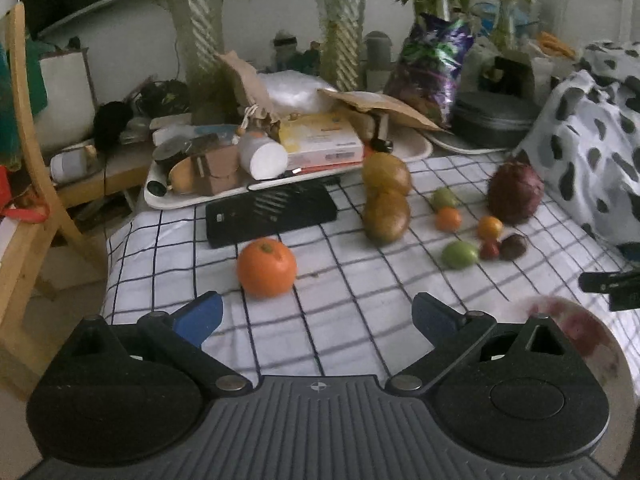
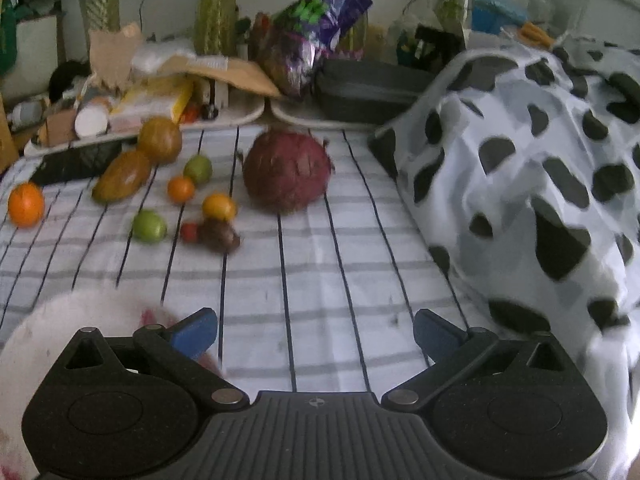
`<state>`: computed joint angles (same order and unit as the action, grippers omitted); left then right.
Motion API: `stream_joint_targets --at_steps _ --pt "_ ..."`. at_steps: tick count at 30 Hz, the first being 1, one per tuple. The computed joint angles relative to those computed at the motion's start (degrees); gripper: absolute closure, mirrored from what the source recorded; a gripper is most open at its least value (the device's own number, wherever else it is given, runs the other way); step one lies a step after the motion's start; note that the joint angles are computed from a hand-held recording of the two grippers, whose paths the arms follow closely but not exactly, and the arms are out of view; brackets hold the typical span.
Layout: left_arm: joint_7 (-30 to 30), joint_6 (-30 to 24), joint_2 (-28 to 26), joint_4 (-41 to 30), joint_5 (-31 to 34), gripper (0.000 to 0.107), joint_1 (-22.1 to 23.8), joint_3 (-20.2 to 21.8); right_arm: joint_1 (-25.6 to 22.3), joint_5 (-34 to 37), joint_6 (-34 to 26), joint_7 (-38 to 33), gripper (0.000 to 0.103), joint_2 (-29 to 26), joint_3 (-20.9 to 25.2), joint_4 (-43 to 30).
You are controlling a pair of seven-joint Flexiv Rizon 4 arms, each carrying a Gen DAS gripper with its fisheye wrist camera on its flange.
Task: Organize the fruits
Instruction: 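Grasp the orange with the left tool while the right tool grasps the dragon fruit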
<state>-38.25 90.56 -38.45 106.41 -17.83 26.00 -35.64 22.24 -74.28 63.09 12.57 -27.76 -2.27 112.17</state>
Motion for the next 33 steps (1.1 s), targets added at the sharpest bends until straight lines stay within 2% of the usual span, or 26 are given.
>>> stream_joint_targets --at_steps 5,14,15,16,18,20,21,25,29,31,32,33 --pt "-1.55 -4.55 -2.55 -8.00 -1.73 0.004 -7.05 8.39 -0.82 -4.54 1.49 -2.23 0.000 -2.32 -1.63 -3.69" --pt "2.18 -14.86 -7.96 -19.82 -5.59 0.005 -13.81 16.23 -3.32 -1.32 11.67 -8.89 0.000 -7.64 -3.96 -9.81" --pt "2.55 -16.31 -8.77 -21.33 -5.96 0.007 -14.43 16.98 -3.19 -0.45 12.12 -9.71 0.000 -8.18 -4.49 -10.48" --pt "2.89 -17.41 -9.39 -22.50 -6.35 0.023 -14.95 17.60 -2.96 0.05 12.69 -10.17 0.000 -8.54 -5.14 -10.91" --pt "2.48 -20.86 -10.63 -25.41 -6.68 0.037 -16.49 19.86 -2.75 1.81 13.80 -11.73 0.000 -9.56 -6.07 -12.00" --pt "1.48 -23.83 -11.80 -27.99 -6.83 0.042 -17.83 21.94 -2.51 3.16 15.50 -13.04 0.000 -10.58 -7.30 -12.96" --pt "1.53 -25.20 -12.25 -28.89 -7.07 0.048 -17.99 22.21 -2.40 3.70 16.70 -13.78 0.000 -11.28 -7.99 -13.67" --pt "1.86 -25.17 -12.81 -29.84 -7.16 0.057 -18.97 23.34 -1.93 8.28 18.40 -18.98 0.000 -13.85 -9.19 -16.55" --pt "1.37 -27.03 -12.89 -30.52 -7.96 0.057 -18.79 23.55 -2.06 12.78 21.34 -22.33 0.000 -16.59 -10.23 -19.27" --pt "1.60 -27.25 -12.89 -30.53 -8.28 0.057 -18.66 23.43 -3.42 16.99 21.43 -24.57 0.005 -17.79 -8.22 -20.38" --pt "1.65 -27.31 -12.83 -30.53 -8.26 0.057 -18.75 23.56 -4.42 19.28 21.42 -25.87 0.021 -18.33 -6.65 -20.89" --pt "1.86 -27.00 -12.73 -30.40 -8.16 0.057 -18.87 23.62 -6.17 21.90 21.82 -27.78 0.024 -19.01 -4.08 -21.46"
